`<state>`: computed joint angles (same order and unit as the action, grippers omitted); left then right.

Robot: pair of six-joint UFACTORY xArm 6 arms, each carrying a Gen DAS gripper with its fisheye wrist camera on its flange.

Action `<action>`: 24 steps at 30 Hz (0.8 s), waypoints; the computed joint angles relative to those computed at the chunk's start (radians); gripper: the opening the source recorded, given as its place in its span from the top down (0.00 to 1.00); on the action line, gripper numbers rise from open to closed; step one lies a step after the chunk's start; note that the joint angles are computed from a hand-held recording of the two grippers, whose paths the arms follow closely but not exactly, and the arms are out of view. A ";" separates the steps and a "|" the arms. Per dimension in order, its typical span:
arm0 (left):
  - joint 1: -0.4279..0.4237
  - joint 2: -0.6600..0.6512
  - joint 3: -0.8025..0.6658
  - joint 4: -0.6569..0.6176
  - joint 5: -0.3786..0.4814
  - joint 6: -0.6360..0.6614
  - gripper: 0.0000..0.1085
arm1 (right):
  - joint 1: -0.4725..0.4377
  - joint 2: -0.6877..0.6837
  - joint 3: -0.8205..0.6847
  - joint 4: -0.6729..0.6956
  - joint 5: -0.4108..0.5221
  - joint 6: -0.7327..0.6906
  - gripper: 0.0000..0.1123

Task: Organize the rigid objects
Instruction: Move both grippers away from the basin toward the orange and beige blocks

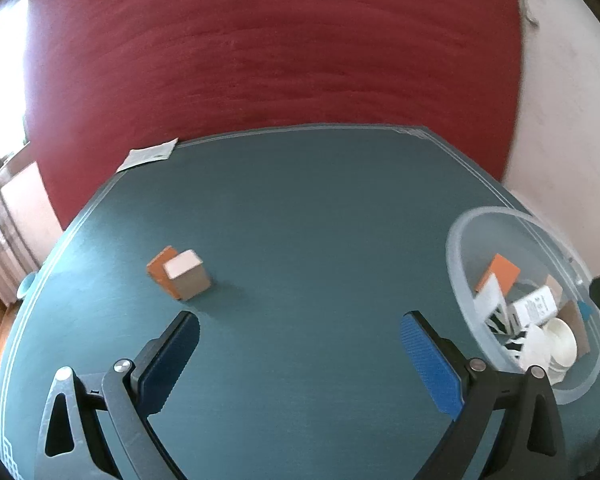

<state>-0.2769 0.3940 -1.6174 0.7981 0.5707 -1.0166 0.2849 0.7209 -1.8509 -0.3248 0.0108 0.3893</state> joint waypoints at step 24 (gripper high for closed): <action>0.113 -0.146 0.199 0.096 0.084 -0.175 0.06 | 0.153 0.035 -0.177 0.836 0.305 -0.843 0.46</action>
<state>-0.1643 0.2478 -1.4180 0.8943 0.6544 -1.1916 0.4375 0.7558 -2.0275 0.5111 0.3163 -0.4532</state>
